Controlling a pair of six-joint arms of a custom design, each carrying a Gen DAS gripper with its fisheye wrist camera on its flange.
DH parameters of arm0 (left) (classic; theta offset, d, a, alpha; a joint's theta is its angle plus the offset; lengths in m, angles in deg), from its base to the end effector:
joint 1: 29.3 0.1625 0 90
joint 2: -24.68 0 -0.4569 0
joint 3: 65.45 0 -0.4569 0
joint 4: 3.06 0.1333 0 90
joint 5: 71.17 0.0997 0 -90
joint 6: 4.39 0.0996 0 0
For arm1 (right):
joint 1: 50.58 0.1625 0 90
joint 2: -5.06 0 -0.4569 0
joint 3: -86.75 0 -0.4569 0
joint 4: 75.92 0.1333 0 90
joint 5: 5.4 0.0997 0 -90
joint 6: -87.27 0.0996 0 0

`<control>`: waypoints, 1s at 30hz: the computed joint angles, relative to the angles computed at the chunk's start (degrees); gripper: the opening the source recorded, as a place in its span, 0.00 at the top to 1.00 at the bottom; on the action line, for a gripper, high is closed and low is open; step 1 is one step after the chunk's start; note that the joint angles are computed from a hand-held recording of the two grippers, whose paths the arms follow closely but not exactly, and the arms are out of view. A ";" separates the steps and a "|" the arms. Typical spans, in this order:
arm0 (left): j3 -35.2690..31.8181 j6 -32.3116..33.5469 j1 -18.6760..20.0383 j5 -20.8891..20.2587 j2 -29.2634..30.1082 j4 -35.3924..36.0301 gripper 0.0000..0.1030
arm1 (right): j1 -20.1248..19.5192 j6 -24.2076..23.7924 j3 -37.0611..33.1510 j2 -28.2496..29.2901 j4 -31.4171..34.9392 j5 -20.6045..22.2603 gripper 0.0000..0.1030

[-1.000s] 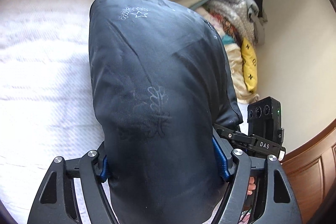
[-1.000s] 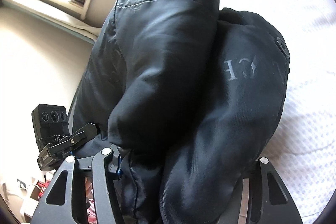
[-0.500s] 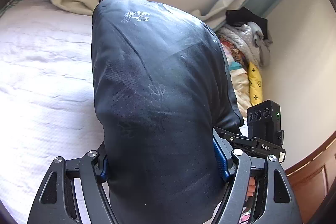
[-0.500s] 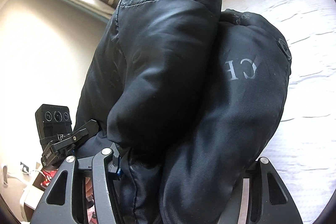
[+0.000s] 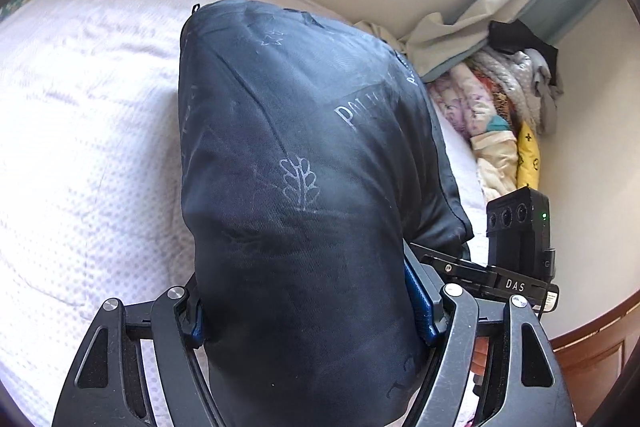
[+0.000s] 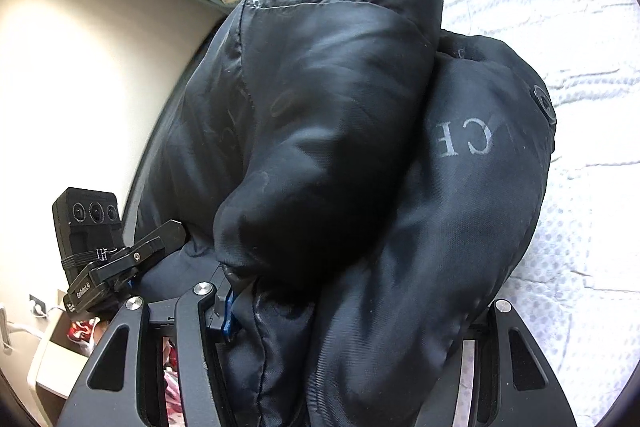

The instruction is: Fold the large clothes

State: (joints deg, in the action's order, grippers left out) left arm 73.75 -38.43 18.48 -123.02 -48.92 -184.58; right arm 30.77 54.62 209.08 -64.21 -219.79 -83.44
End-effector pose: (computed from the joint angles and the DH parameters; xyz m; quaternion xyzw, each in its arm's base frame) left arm -0.1525 -0.4580 0.1579 -0.0074 0.9239 -0.3634 0.1196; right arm 0.0714 -0.5544 0.1286 -0.2075 0.9726 -0.0433 0.0950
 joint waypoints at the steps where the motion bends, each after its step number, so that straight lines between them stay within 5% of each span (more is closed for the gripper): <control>1: 0.18 -0.03 0.47 -0.21 0.27 -0.46 0.24 | 0.06 -0.05 -0.13 0.53 -0.39 -0.71 0.45; 5: 0.63 0.20 1.43 -0.05 1.21 -1.44 0.22 | 0.50 0.54 -0.94 1.86 -0.93 -2.10 0.45; 14: -0.37 -1.53 2.60 0.31 3.31 1.32 0.06 | 0.17 3.64 -3.08 4.21 -1.02 -4.66 0.28; 22: -0.79 -4.57 1.85 0.38 -0.13 8.10 0.03 | -0.53 6.20 -2.07 -0.10 1.48 -5.33 0.19; 30: 1.01 -8.59 -6.41 13.72 -6.78 23.95 0.04 | 0.74 3.61 0.54 -7.64 -1.48 -9.71 0.18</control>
